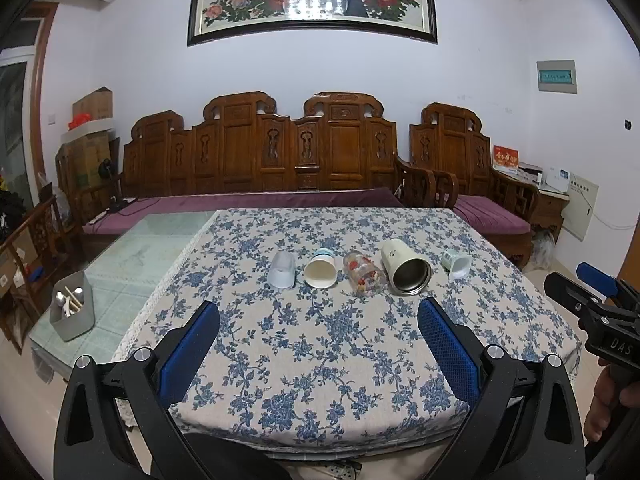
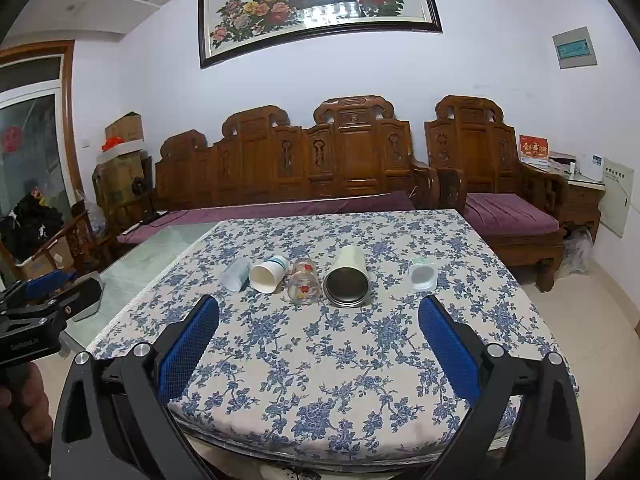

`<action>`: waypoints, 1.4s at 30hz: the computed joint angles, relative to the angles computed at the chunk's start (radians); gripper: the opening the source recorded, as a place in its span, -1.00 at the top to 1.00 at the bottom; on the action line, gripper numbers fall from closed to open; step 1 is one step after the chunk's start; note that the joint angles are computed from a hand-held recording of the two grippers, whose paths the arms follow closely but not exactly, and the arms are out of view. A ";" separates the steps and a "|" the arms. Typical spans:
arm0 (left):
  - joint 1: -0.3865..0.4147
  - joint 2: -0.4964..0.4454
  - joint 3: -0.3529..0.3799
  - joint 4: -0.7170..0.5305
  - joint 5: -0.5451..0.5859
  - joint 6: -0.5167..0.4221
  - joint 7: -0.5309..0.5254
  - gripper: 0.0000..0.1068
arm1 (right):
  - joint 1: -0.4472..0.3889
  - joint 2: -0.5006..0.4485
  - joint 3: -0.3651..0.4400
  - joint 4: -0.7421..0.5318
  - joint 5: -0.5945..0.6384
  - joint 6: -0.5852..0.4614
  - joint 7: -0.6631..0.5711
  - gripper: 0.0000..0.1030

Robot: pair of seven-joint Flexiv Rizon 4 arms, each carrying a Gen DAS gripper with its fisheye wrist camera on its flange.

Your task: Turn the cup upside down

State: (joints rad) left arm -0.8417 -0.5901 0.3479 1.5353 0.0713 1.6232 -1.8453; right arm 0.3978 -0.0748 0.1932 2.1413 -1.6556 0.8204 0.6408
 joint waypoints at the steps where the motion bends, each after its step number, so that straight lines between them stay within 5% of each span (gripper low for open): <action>1: 0.000 0.003 0.001 0.002 0.001 0.001 -0.001 -0.78 | 0.000 0.000 0.000 0.000 0.000 0.000 0.001 -0.95; 42: -0.001 0.008 -0.003 -0.002 0.014 0.003 -0.009 -0.78 | -0.004 0.002 -0.001 0.005 -0.015 0.006 0.015 -0.95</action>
